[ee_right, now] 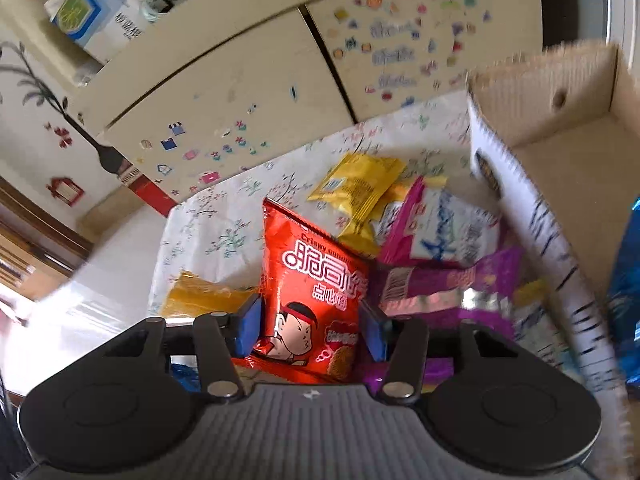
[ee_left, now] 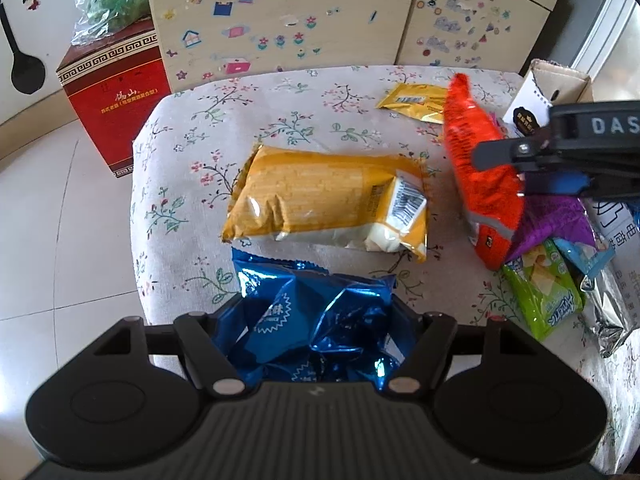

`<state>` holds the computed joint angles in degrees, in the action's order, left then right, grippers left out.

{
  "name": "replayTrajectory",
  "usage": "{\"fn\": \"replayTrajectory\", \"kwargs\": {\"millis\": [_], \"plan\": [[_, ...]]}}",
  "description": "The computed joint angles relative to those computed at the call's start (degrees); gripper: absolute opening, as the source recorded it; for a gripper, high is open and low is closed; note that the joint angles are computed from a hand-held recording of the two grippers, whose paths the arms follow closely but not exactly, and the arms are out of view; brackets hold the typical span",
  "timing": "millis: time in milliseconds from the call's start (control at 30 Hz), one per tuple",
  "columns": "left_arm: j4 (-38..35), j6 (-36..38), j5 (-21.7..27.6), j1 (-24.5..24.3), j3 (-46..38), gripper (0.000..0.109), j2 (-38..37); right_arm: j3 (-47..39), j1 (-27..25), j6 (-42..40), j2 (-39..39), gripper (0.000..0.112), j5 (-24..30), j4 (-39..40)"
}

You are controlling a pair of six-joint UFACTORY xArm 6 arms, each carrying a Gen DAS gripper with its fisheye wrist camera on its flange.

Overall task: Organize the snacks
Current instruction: 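Grasp the red chip bag with right gripper while left grasps another blue foil bag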

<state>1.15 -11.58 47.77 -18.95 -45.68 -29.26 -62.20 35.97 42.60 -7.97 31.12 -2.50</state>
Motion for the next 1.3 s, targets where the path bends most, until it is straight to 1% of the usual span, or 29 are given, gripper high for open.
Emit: {"fn": "replayTrajectory", "kwargs": {"millis": [67,167,267,400,433,500,567,733,900,1067,1167,1200,1233,1267,1300], "plan": [[0.4,-0.4,0.1,-0.1,-0.1,0.072,0.1,-0.7,0.1,2.6,-0.5,0.058,2.3,-3.5],[0.3,-0.3,0.2,0.0,-0.2,0.072,0.2,-0.4,-0.8,3.5,-2.1,0.059,4.6,-4.0],[0.2,-0.6,0.2,-0.3,-0.3,0.072,0.4,0.6,-1.6,5.2,-4.2,0.059,6.6,-6.7],[0.3,-0.9,0.0,-0.9,-0.5,0.072,0.6,3.6,-3.0,3.6,-6.4,0.062,4.6,-3.8],[0.3,-1.0,0.0,-1.1,-0.6,0.072,0.7,4.2,-3.2,3.1,-6.7,0.062,3.4,-2.1],[0.3,-0.9,0.0,-1.4,-0.6,0.072,0.8,5.3,-3.5,-0.3,-6.9,0.062,0.8,3.8],[0.4,-1.0,0.1,-1.7,-0.7,0.072,0.9,5.4,-3.3,-0.7,-6.5,0.062,-0.1,6.5],[0.5,-1.2,0.0,-1.8,-0.7,0.072,1.1,5.3,-3.0,2.5,-6.8,0.062,-0.7,3.4],[0.2,-1.1,-0.3,-2.0,-0.9,0.072,1.2,4.5,-1.8,-2.2,-5.7,0.062,-3.2,7.6],[0.7,-1.6,-0.4,-2.6,-1.0,0.072,1.4,0.5,0.0,-2.9,-1.6,0.067,-3.6,4.2],[0.6,-1.5,-0.4,-2.5,-0.8,0.073,1.2,-1.5,1.1,-5.0,0.7,0.067,-2.2,3.3],[0.8,-1.6,-0.3,-2.4,-0.7,0.073,1.1,-1.9,1.3,-7.2,1.2,0.070,-1.7,4.5],[1.0,-1.7,-0.3,-2.4,-0.7,0.073,1.1,-2.1,1.4,-9.3,1.6,0.074,-1.5,5.7],[1.1,-1.8,-0.2,-2.3,-0.7,0.073,1.0,-2.4,1.6,-10.6,2.1,0.076,-1.3,6.1],[1.2,-1.9,-0.1,-2.2,-0.6,0.073,1.0,-2.8,1.7,-10.3,2.7,0.078,-1.0,4.7]]}}
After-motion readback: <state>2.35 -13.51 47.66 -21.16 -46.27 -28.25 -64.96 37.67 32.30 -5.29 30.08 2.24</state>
